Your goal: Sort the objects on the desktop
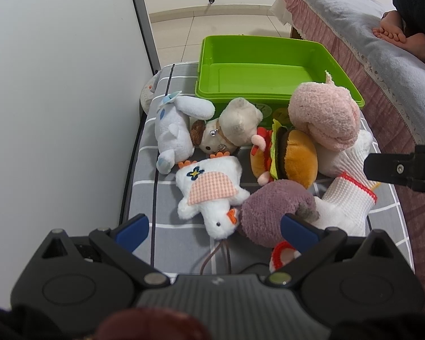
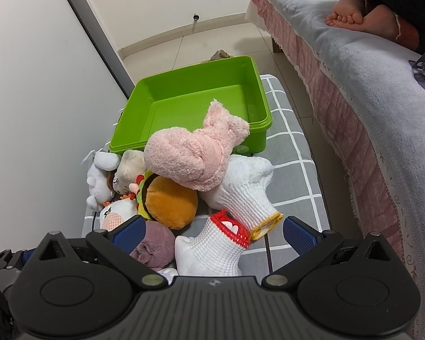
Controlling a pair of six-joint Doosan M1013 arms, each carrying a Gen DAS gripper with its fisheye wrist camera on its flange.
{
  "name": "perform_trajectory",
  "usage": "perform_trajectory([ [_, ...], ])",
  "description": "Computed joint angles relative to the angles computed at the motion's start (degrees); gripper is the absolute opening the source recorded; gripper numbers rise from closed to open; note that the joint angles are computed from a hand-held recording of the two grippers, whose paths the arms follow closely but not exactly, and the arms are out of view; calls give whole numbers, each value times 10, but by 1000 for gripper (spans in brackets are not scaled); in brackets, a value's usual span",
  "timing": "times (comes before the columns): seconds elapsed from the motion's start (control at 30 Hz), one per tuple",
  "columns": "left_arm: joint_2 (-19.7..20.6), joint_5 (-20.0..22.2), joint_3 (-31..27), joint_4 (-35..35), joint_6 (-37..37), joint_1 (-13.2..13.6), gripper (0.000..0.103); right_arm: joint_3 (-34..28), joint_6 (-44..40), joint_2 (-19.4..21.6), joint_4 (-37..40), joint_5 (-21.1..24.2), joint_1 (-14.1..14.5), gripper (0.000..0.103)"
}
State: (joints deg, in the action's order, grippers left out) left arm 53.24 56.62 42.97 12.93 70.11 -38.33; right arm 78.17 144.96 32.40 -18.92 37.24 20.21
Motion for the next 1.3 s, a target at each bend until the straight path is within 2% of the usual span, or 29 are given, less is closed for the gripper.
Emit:
perform_trajectory([
  [0.5, -6, -17, 12, 18, -17, 3, 103, -7, -11, 6, 9, 7, 0, 103],
  [0.67, -8, -39, 19, 28, -5, 4, 103, -11, -30, 9, 24, 9, -2, 103],
  [0.93, 16, -4, -35, -36, 36, 20, 103, -31, -65, 16, 47, 29, -9, 103],
  [1.13, 35, 23, -82, -56, 49, 30, 103, -44, -131, 18, 162, 15, -29, 103],
  [1.3, 52, 32, -122, -64, 48, 38, 103, -64, -144, 26, 192, 16, -34, 103],
])
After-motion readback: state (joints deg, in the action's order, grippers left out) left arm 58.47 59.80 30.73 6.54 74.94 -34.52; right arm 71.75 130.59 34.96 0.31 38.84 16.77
